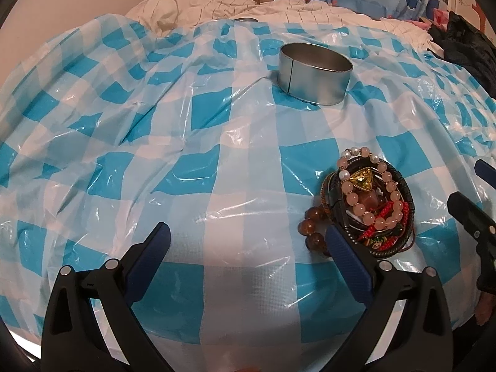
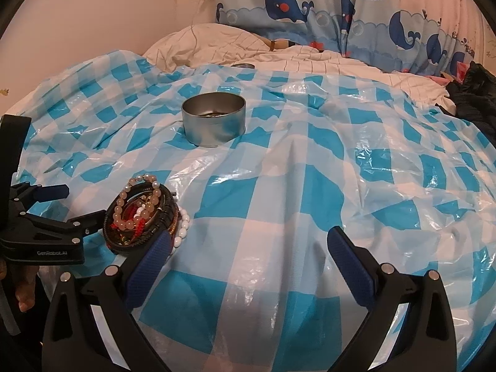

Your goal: Organize jewelry

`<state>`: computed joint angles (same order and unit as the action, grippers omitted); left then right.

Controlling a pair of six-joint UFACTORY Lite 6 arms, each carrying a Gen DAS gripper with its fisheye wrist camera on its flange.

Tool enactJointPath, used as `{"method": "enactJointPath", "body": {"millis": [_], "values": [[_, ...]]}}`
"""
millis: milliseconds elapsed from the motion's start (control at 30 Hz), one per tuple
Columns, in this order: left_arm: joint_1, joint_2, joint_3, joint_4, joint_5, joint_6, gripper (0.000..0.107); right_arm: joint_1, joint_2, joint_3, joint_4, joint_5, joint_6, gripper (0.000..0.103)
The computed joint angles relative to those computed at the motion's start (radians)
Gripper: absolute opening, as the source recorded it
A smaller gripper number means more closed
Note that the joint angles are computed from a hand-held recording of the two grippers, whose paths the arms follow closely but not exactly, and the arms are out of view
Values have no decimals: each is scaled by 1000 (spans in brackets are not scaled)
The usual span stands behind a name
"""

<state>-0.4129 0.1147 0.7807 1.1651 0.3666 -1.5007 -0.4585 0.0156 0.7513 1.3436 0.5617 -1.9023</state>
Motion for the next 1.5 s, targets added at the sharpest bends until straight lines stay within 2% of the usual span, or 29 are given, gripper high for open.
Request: {"method": "enactJointPath", "body": {"millis": [1500], "values": [[18, -8, -15, 24, -17, -8, 97, 26, -16, -33, 30, -13, -33, 97]]}}
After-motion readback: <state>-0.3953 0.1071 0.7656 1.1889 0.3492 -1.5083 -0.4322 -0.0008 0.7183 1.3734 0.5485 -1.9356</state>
